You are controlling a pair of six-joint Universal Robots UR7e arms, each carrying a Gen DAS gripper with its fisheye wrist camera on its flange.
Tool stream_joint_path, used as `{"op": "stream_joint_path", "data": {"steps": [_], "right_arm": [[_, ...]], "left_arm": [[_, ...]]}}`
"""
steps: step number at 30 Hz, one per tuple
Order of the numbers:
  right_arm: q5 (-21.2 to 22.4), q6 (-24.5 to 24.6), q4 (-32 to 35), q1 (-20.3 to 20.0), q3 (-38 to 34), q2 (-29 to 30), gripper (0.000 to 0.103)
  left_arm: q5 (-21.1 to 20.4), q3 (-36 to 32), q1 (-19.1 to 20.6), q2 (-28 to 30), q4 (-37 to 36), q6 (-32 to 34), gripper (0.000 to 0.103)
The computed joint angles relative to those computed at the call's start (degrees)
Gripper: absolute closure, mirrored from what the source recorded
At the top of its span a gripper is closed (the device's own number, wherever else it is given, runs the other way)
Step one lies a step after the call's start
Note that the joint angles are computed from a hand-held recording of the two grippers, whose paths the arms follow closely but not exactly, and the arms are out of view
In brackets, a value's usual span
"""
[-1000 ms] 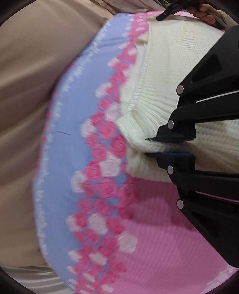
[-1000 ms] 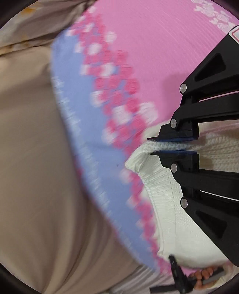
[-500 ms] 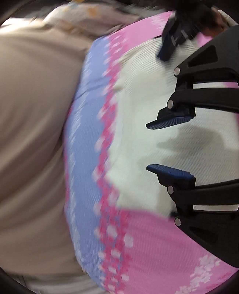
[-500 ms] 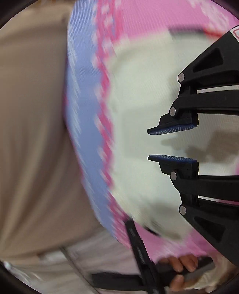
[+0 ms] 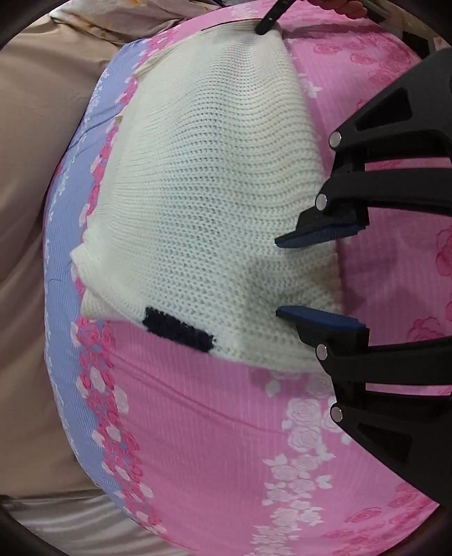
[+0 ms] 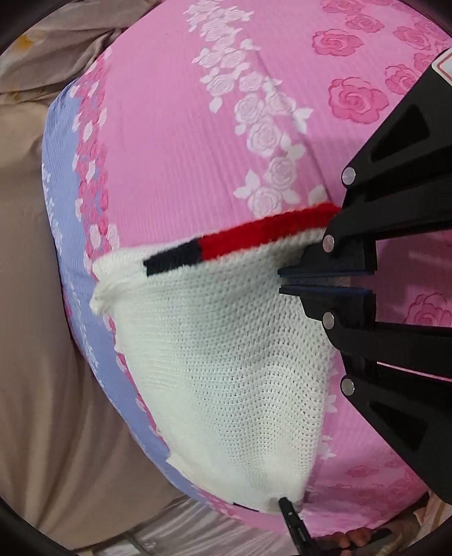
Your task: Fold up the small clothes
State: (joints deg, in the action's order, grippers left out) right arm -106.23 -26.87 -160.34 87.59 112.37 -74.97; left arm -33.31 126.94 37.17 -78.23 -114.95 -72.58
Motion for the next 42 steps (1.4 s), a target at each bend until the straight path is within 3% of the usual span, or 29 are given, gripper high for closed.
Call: {"op": "stream_joint_path", "data": {"steps": [3,5,8,10,12,13,15,16,17,19,21,24,27,29,31,33,34,36,39,40,42], "right_arm": [[-0.6,-2.1,-5.8,2.8,-2.0,2.3,0.079],[0.1,-3.5,-9.1,4.6,-5.3,5.3,0.06],[-1.5,-4.9,-11.1,6.5,-12.8,11.9,0.057],[-2.4,-2.7,-8.4,6.8,-18.6,16.2,0.056],[-5.6,-0.6,-6.0,7.2,-24.4,21.0,0.056],[-6.5,0.7,-4.7,7.1,-26.7,22.9,0.057],[-5.6,3.6,0.1,6.2,-29.4,24.4,0.081],[-3.8,4.3,1.3,5.7,-29.4,24.3,0.094],[-2.0,4.2,0.2,5.5,-28.6,23.6,0.095],[1.2,1.4,-6.0,5.4,-25.4,21.6,0.095],[2.2,1.8,-8.9,5.2,-24.1,20.5,0.096],[-4.0,4.6,-2.5,3.6,-29.0,24.0,0.096],[-2.9,5.4,0.2,3.7,-28.9,22.7,0.095],[-2.2,6.1,-1.9,4.5,-26.5,20.8,0.089],[-2.5,4.4,-6.7,6.0,-22.5,18.4,0.083],[0.1,1.0,-9.6,7.6,-17.8,15.7,0.083],[2.4,-0.3,-8.8,7.9,-16.3,14.9,0.083],[6.2,-2.8,-5.4,9.6,-12.6,13.4,0.083],[9.7,-5.7,2.2,11.2,-9.3,14.0,0.085],[8.6,-7.0,2.1,11.7,-8.2,14.7,0.09],[4.8,-8.0,0.1,11.5,-7.0,15.6,0.091]], "left_arm": [[3.4,-0.4,-2.0,-0.8,-4.5,3.4,0.059],[7.4,-2.5,-1.6,0.2,-6.1,6.2,0.042],[12.9,-6.8,2.4,4.2,-13.3,14.0,0.03],[11.8,-10.5,6.7,7.2,-19.9,20.7,0.03],[8.2,-13.9,10.9,9.7,-25.5,26.0,0.03],[7.0,-14.9,12.4,10.5,-26.9,26.4,0.033],[4.8,-16.4,14.9,11.7,-29.1,26.9,0.052],[5.1,-16.9,15.4,12.0,-28.1,26.1,0.07],[6.2,-16.8,15.4,12.1,-29.2,26.8,0.085],[5.8,-15.9,15.3,11.8,-34.4,30.6,0.096],[6.7,-15.9,15.4,11.9,-34.2,30.8,0.097],[6.9,-16.8,16.7,13.4,-34.0,31.4,0.097],[9.6,-17.5,16.2,14.5,-31.6,30.8,0.097],[10.1,-17.2,15.4,13.9,-30.0,29.7,0.094],[11.0,-15.0,13.1,12.4,-31.0,28.8,0.092],[13.4,-12.2,9.2,10.8,-30.2,26.7,0.087],[14.0,-11.1,7.4,10.4,-30.3,26.3,0.078],[11.9,-9.1,4.2,10.9,-34.3,29.3,0.068],[5.4,-9.3,2.7,14.3,-34.5,32.5,0.066],[3.8,-9.7,3.0,15.5,-33.6,32.3,0.065],[2.4,-10.2,3.8,16.7,-27.7,28.4,0.065]]}}
